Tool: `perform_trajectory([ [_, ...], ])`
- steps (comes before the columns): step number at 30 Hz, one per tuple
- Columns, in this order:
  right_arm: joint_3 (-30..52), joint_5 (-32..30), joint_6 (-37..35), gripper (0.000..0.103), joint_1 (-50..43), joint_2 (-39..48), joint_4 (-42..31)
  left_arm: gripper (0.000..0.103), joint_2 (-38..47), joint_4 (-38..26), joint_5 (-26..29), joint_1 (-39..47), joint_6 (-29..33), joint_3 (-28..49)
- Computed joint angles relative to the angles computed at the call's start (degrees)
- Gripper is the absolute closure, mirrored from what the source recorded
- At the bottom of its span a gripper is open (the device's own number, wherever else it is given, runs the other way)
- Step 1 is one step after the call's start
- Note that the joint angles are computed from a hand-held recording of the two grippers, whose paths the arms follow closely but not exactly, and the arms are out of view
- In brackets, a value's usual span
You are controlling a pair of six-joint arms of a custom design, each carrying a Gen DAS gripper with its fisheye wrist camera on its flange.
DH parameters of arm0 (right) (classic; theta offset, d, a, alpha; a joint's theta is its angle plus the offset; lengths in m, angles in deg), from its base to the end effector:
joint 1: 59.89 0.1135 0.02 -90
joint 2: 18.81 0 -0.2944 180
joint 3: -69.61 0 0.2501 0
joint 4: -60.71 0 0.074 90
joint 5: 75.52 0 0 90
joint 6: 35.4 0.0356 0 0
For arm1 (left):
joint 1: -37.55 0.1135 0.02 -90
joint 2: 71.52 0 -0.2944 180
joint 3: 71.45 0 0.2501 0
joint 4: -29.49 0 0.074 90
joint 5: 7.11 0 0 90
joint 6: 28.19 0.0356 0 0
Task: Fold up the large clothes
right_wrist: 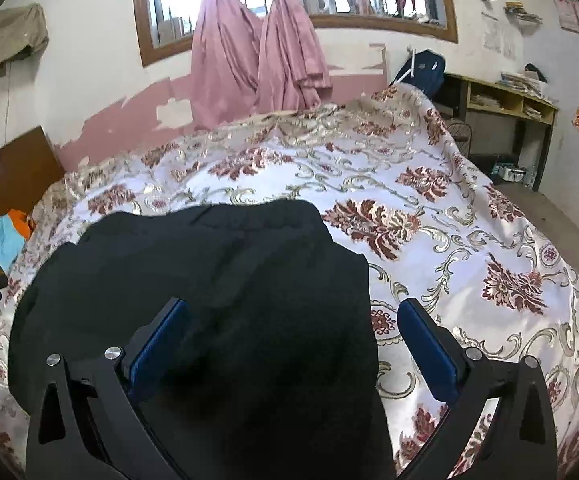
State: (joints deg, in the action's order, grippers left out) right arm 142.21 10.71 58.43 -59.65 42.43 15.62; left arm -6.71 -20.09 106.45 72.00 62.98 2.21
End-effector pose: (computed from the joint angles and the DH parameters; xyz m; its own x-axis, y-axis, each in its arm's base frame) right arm 0.2146 0.0032 0.3600 -0.5580 0.0643 -0.8274 -0.0216 0.9955 0.0920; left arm 0.1916 0.1142 0.3488 -0.5434 -0.3501 -0.7630 -0.2577 0.9346 -0.2453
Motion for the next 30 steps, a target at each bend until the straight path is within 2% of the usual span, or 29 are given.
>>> perform_trajectory([
  [5, -5.52, 2.10, 6.23, 0.001, 0.52, -9.15, 3.31, 0.000, -7.43, -0.52, -0.63, -1.16, 0.47, -2.87],
  [13, -6.89, 11.17, 7.57, 0.001, 9.42, -17.63, -0.62, 0.000, -17.56, -3.75, -1.60, -3.60, -1.46, -5.31],
  [18, -5.25, 22.56, 8.72, 0.001, 21.79, -20.76, -4.70, 0.000, -23.21, -5.47, -4.51, -6.32, -1.96, -5.70],
  [23, -2.60, 35.90, 13.50, 0.001, 36.49, -22.42, -9.66, 0.000, -27.13, -7.45, -6.71, -8.89, -2.79, -4.68],
  [27, 0.43, 48.35, 19.62, 0.001, 50.15, -22.56, -15.42, 0.000, -29.77, -10.49, -8.37, -11.21, -3.05, -3.24],
  [30, 3.81, 59.67, 28.76, 0.001, 62.86, -21.49, -23.98, 0.000, -31.90, -13.49, -8.52, -11.86, -3.37, -1.82],
])
